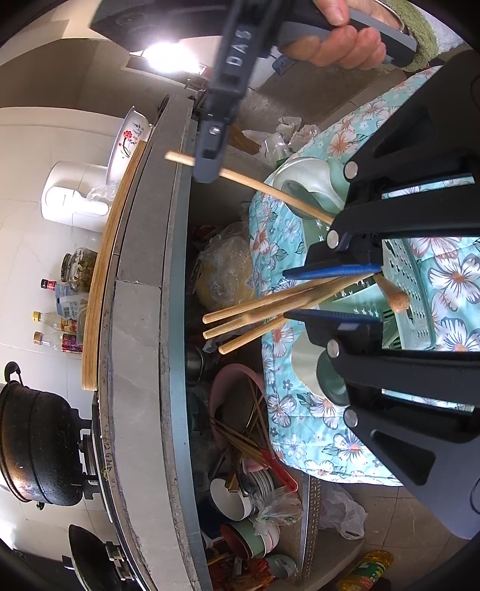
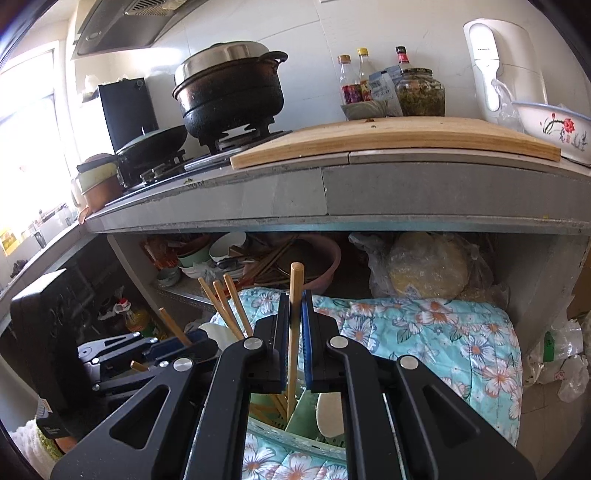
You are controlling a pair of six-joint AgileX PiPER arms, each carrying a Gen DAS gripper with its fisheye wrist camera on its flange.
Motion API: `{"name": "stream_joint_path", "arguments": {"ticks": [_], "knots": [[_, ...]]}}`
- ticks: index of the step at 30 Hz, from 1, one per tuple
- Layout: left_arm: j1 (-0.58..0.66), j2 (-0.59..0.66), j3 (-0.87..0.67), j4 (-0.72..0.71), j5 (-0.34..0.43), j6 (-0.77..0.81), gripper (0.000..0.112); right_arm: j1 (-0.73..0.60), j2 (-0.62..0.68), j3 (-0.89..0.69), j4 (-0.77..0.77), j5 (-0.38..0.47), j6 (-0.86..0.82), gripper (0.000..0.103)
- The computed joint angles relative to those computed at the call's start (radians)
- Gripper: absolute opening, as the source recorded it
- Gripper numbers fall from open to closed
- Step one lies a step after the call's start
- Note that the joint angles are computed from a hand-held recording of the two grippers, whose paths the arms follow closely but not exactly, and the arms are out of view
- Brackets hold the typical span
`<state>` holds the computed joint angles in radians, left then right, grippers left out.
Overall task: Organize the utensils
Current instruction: 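Lower the right gripper's chopstick into the basket while the left gripper holds its chopstick there, then open both grippers and pull them back from the basket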
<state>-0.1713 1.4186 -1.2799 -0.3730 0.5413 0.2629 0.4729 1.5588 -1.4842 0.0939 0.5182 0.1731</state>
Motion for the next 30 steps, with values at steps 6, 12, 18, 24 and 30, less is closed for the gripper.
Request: {"name": "stream_joint_path", "arguments": {"ticks": [6,12,18,24,30], "knots": [[0.013,-0.050,0.031,-0.035,-0.015,0.019,0.036,-0.009,-0.029,0.060,-0.005,0.002,0.024,0.022],[0.039,-0.129,0.085,-0.082,-0.032,0.046,0.050,-0.027,-0.095,0.137,0.036,-0.022,0.010,0.032],[0.075,-0.263,0.180,-0.135,-0.002,0.061,0.064,-0.027,-0.221,0.271,0.043,-0.053,0.048,0.044],[0.056,-0.447,0.316,-0.061,0.015,-0.039,0.082,0.115,-0.377,0.443,-0.336,-0.024,0.420,0.066],[-0.091,-0.574,0.406,0.322,0.079,-0.478,0.090,0.405,-0.457,0.571,-0.761,0.190,0.876,0.084]]}}
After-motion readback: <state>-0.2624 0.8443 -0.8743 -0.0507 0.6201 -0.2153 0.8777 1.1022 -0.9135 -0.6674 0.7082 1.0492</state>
